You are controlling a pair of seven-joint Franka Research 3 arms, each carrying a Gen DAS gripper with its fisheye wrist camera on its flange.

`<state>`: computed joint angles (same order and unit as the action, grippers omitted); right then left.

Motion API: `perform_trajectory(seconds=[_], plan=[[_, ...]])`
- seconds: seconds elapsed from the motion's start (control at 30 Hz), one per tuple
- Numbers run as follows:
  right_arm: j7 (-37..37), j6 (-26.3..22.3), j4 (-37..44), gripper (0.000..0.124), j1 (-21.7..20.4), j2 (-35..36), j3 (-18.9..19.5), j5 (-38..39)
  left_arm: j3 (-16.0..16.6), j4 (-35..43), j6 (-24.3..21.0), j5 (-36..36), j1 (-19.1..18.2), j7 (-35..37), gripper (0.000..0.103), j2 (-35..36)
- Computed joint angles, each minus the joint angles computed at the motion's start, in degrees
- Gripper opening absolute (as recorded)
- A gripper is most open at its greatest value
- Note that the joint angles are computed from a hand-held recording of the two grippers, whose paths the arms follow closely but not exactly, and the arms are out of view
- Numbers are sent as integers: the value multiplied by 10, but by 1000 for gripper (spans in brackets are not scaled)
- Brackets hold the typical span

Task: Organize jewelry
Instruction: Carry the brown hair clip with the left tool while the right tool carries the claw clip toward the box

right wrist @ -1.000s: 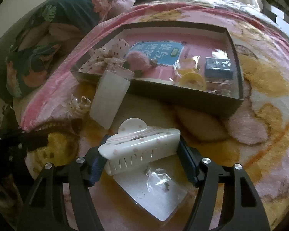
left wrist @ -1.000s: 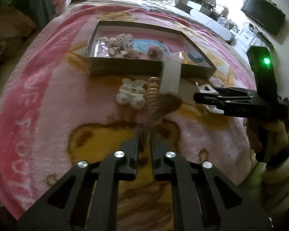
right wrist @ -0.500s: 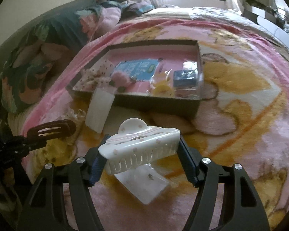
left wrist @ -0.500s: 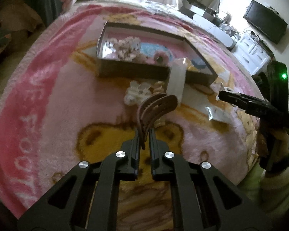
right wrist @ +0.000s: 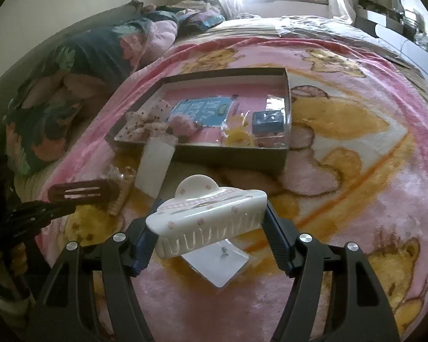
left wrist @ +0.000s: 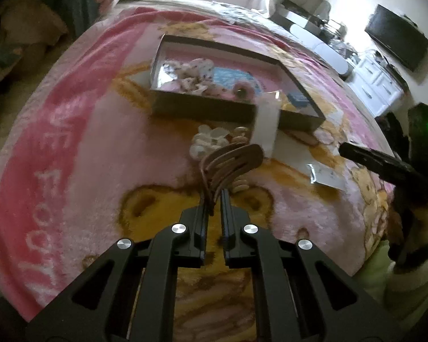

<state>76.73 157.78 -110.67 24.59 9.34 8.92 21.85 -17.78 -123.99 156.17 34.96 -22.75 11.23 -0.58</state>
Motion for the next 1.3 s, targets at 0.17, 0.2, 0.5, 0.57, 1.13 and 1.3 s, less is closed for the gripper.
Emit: perform_trajectory(seconds=[0.17,0.2,0.5,0.57,1.13,1.3], plan=[[-5,1,-1,67,3,-1,2,-1,4,-7,10,3,4,-15,8,3],[-5,1,-1,67,3,-1,2,0,5,-9,12,4,5,-15,14,3],[20,0,7,67,10,5,-4,-29,13,-23,65,1,16,-15,11,11],[32,-2,11,67,12,6,-6,-41,14,-21,70,10,17,-18,9,11],[46,35,70,67,28,17,-5,-93,12,66,37,78,23,-2,1,3],[43,32,97,67,26,32,-7,-92,16,105,16,93,26,7,1,13]])
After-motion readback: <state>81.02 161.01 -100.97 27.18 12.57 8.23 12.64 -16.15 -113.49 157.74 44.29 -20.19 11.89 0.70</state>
